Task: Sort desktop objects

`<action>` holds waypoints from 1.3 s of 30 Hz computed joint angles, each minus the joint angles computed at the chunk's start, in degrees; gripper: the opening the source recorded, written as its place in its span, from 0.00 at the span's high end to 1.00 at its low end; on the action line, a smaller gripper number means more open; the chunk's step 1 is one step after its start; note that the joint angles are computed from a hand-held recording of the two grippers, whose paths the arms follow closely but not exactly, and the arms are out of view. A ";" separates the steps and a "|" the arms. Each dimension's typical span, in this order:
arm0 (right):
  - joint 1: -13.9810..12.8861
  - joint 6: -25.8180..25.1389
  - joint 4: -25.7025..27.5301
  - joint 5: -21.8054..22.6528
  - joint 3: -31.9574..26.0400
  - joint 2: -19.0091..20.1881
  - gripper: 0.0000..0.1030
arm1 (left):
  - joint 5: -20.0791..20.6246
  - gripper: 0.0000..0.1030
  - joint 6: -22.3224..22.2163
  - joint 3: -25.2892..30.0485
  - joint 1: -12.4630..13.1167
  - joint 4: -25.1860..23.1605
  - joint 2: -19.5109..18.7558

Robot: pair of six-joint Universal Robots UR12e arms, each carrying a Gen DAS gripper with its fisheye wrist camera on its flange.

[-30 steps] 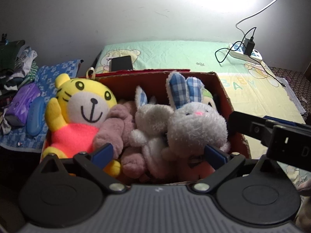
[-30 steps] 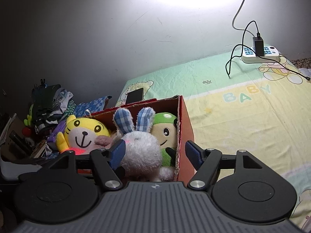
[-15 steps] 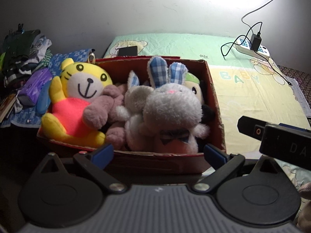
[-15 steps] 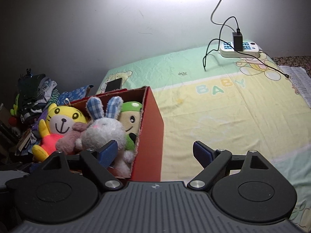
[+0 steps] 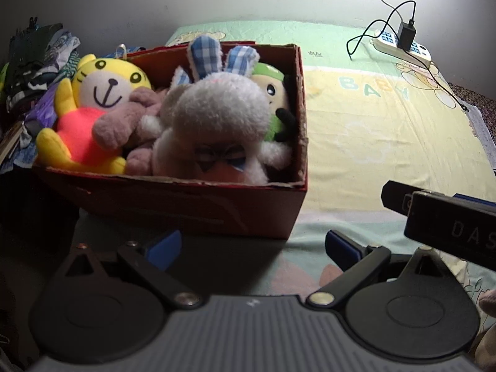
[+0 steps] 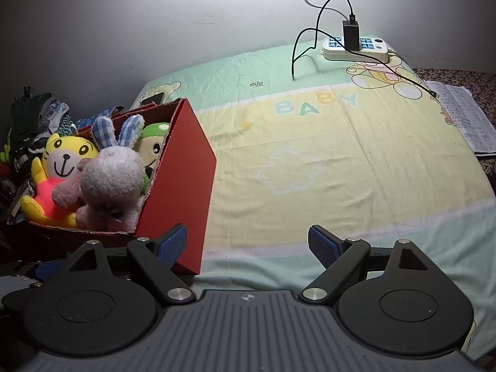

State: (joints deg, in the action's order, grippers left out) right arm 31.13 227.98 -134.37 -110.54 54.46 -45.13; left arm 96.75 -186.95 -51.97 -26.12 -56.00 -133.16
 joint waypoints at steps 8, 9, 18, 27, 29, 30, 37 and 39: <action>-0.49 2.27 5.85 -1.27 0.82 -0.97 0.12 | -3.37 0.03 1.18 2.98 -0.39 -6.36 -1.95; -0.58 3.44 7.18 -1.59 0.86 -1.12 0.12 | -3.67 0.03 1.39 3.35 -0.47 -7.01 -2.20; -1.03 6.58 13.71 -1.70 1.72 -1.90 0.12 | -4.84 0.03 3.91 5.53 -1.44 -9.50 -3.73; -1.04 6.31 16.43 -2.49 1.48 -1.72 0.12 | -3.70 0.03 2.11 6.39 -1.47 -11.17 -4.35; -0.92 5.50 16.90 -2.84 0.91 -1.36 0.12 | -3.13 0.03 1.30 6.25 -1.42 -11.30 -4.30; -0.83 4.74 17.11 -3.05 0.41 -1.06 0.12 | -2.86 0.03 0.84 6.03 -1.38 -11.28 -4.19; -0.41 0.37 16.32 -2.45 -1.77 0.52 0.12 | -0.80 0.03 -2.69 3.48 -0.81 -10.53 -2.84; -0.28 -0.74 16.10 -1.99 -2.47 1.01 0.12 | -0.22 0.03 -3.62 2.30 -0.57 -10.00 -2.24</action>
